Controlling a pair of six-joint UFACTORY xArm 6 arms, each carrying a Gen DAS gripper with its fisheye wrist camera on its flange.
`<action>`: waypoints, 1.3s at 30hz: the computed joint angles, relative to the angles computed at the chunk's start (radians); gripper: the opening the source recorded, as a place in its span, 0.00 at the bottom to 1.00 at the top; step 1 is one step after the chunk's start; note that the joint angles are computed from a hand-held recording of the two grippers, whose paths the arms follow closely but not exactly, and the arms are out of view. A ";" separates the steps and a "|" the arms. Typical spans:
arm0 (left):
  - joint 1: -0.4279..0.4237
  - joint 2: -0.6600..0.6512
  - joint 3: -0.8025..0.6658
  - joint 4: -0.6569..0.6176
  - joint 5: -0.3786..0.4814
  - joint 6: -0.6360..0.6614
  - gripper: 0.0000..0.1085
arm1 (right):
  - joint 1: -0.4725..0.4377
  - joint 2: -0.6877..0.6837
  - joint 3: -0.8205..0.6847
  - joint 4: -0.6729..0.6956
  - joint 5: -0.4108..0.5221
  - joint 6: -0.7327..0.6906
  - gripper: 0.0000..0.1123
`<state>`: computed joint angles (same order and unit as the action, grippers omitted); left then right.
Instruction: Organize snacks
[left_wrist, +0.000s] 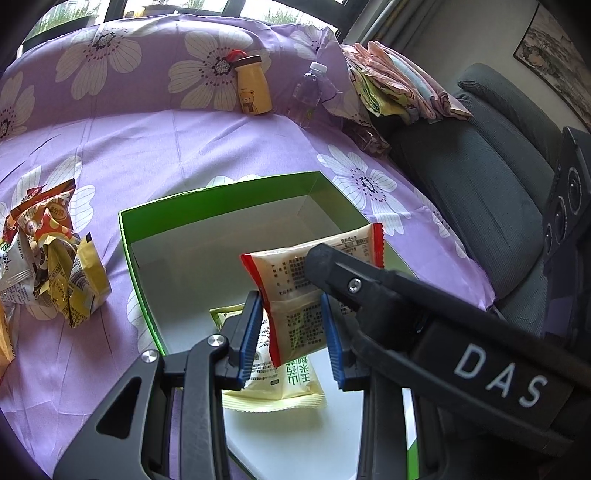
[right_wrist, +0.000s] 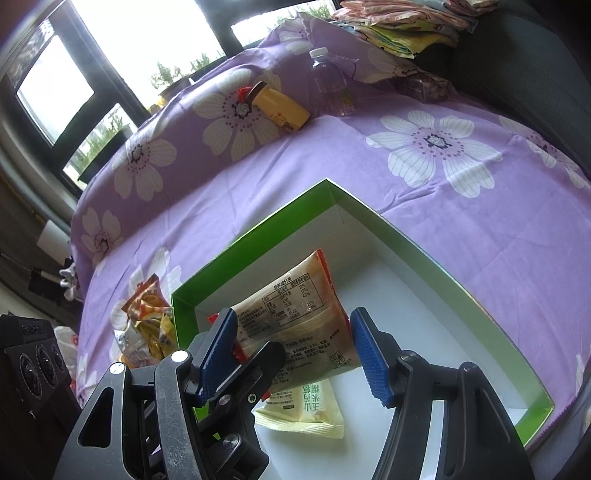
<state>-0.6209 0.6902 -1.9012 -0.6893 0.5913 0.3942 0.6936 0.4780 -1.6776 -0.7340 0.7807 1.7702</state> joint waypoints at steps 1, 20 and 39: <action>0.000 0.001 -0.001 0.000 0.003 -0.003 0.29 | -0.001 0.000 0.002 0.002 -0.002 0.001 0.58; 0.006 0.013 -0.018 -0.002 0.039 -0.016 0.29 | 0.001 0.020 -0.030 0.029 0.031 -0.033 0.58; 0.003 0.019 -0.020 0.020 0.042 -0.039 0.30 | -0.001 0.030 -0.043 0.059 0.049 -0.056 0.58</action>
<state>-0.6179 0.7096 -1.9215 -0.6697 0.6329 0.3554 0.6922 0.5077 -1.7206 -0.6754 0.8301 1.7143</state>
